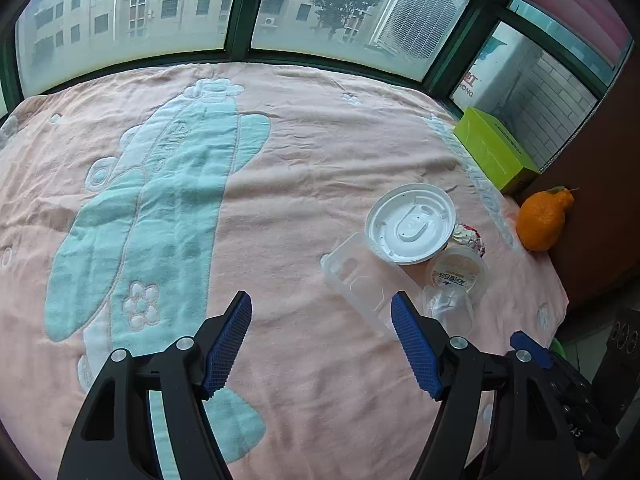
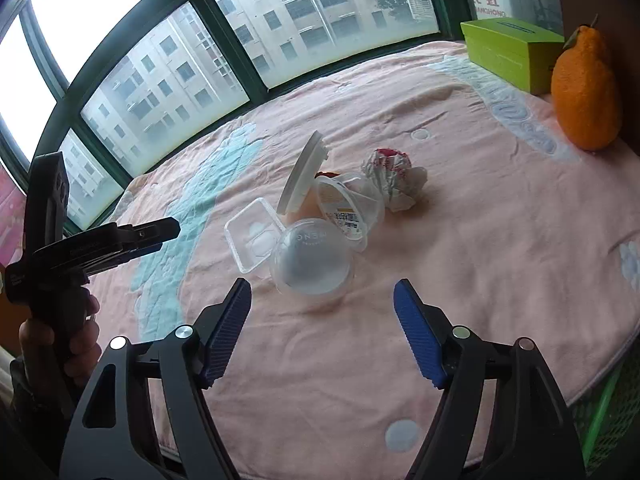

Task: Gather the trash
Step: 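Grasp the clear round MENG cup with the right tool, then grasp the second clear rectangular tray with the left tool while the right tool holds the cup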

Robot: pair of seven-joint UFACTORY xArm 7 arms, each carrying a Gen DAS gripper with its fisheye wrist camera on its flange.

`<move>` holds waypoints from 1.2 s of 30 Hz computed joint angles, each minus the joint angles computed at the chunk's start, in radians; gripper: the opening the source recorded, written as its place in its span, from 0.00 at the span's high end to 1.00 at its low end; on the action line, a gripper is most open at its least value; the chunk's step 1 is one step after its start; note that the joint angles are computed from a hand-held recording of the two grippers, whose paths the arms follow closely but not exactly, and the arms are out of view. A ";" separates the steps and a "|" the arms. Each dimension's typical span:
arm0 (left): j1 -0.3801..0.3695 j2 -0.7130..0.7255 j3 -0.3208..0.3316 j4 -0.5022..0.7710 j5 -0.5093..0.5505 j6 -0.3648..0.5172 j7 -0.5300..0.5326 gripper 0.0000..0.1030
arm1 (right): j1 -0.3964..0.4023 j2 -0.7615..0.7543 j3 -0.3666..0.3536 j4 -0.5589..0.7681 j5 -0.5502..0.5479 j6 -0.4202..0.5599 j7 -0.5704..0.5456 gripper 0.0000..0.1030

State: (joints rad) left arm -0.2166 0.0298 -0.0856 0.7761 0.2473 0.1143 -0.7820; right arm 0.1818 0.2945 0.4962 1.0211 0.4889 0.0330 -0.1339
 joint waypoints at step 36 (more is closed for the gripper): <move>-0.015 0.176 -0.031 0.175 -0.355 0.079 0.192 0.32 | 0.074 0.109 -0.089 0.070 -0.294 -0.056 0.279 0.45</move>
State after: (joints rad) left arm -0.2312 0.2056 -0.1170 0.9509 -0.1082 0.1937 -0.5902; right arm 0.2557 0.4033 0.4075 1.0909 0.1953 -0.0232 0.1449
